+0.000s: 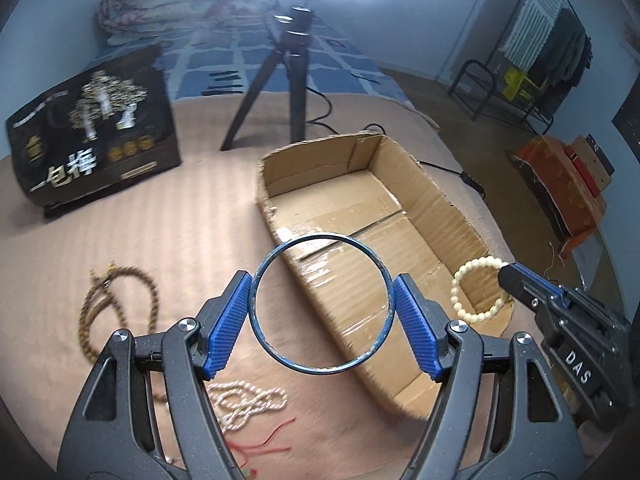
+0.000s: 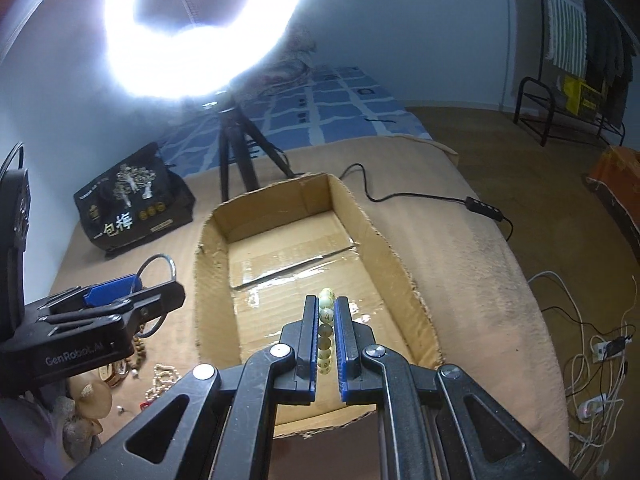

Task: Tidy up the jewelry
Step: 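Carry bangle with left tool into cardboard box while right tool carries bracelet there, then open both tools inside the box and lift them away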

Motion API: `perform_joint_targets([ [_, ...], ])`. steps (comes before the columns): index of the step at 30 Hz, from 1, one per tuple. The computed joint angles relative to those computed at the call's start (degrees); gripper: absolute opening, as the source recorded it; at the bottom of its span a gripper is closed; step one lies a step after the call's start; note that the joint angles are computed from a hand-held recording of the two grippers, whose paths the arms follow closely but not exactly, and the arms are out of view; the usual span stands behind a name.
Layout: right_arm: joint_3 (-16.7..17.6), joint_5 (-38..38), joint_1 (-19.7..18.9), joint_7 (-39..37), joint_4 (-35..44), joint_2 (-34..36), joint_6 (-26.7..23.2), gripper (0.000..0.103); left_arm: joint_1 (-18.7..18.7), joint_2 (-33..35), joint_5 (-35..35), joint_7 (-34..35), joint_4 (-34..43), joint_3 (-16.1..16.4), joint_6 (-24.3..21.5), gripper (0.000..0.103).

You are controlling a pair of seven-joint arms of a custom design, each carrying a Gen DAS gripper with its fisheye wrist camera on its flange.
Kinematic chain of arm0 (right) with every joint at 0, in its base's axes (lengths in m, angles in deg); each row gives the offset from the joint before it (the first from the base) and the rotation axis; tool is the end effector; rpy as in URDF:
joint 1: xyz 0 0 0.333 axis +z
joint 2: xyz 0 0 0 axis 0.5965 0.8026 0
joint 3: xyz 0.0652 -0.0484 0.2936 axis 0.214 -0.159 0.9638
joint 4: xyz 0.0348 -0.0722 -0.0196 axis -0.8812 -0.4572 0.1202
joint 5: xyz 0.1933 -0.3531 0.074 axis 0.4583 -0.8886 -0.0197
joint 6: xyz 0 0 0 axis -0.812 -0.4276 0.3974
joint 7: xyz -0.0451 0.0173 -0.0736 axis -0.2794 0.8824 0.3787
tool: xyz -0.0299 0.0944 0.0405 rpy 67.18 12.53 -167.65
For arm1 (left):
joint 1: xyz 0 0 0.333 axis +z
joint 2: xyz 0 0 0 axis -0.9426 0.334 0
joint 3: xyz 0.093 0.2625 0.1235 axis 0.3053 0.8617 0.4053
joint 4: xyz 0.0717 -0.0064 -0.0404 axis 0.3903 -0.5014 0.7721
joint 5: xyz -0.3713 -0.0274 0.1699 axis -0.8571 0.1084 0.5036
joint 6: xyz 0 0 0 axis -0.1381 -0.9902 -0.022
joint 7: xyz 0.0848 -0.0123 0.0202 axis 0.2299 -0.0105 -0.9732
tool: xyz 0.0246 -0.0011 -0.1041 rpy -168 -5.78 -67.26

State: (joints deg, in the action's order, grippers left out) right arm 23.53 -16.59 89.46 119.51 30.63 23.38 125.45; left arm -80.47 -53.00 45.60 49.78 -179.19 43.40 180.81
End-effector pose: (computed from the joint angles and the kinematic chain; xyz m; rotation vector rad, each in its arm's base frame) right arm 0.5165 0.5621 0.5715 -1.3397 2.2119 -0.6399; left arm 0.6308 -0.2712 0.5485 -1.4194 2.5366 -0.9324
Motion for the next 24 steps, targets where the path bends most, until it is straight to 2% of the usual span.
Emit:
perform_joint_targets([
  [10, 1.38, -0.28, -1.70, 2.35, -7.43, -3.88, 2.00, 0.005, -2.11, 6.51, 3.08, -2.69, 7.17, -0.92, -2.51, 0.074],
  [21, 3.15, 0.16, -3.56, 4.60, -12.81, -6.65, 4.58, 0.005, -2.80, 8.28, 4.55, -2.78, 8.23, -1.54, -3.27, 0.074],
  [22, 3.21, 0.14, -3.66, 5.02, -13.40, -6.99, 5.03, 0.006, -2.83, 8.32, 4.60, -2.79, 8.29, -1.55, -3.56, 0.074],
  [24, 3.27, -0.07, -3.68, 5.56, -13.51, -7.15, 4.87, 0.018, -2.97, 8.61, 4.97, -3.04, 8.83, -1.44, -4.41, 0.075],
])
